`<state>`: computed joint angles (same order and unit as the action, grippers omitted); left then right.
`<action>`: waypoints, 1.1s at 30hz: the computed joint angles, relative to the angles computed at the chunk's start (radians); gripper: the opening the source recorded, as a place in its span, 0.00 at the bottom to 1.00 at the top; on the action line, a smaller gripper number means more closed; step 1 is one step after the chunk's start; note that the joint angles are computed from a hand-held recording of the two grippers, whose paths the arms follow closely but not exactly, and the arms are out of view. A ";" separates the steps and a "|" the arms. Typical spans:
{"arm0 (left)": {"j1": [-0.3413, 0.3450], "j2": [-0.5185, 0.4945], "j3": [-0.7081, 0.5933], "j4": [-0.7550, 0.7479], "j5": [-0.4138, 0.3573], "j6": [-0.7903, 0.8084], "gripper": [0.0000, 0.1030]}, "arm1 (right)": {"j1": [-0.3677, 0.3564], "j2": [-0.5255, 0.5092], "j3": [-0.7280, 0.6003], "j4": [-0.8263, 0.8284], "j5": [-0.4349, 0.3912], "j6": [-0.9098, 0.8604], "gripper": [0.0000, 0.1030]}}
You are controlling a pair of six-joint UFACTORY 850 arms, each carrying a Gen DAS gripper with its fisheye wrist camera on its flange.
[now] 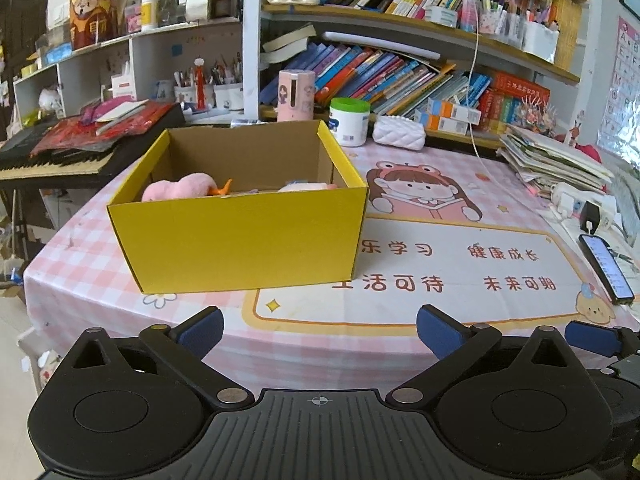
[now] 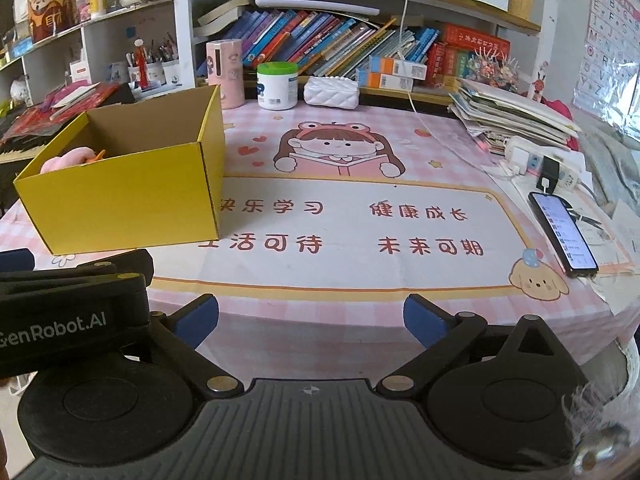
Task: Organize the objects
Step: 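Withdraw both open tools from the yellow box and hold still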
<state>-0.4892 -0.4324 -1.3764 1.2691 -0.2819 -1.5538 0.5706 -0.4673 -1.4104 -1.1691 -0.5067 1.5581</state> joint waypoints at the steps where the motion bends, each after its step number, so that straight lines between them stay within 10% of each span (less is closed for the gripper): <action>1: 0.000 0.000 0.000 -0.006 -0.001 0.007 1.00 | 0.000 0.002 0.002 0.003 0.000 0.001 0.98; 33: 0.007 0.011 0.013 -0.033 0.021 0.015 1.00 | 0.008 0.008 0.009 0.000 -0.011 0.018 1.00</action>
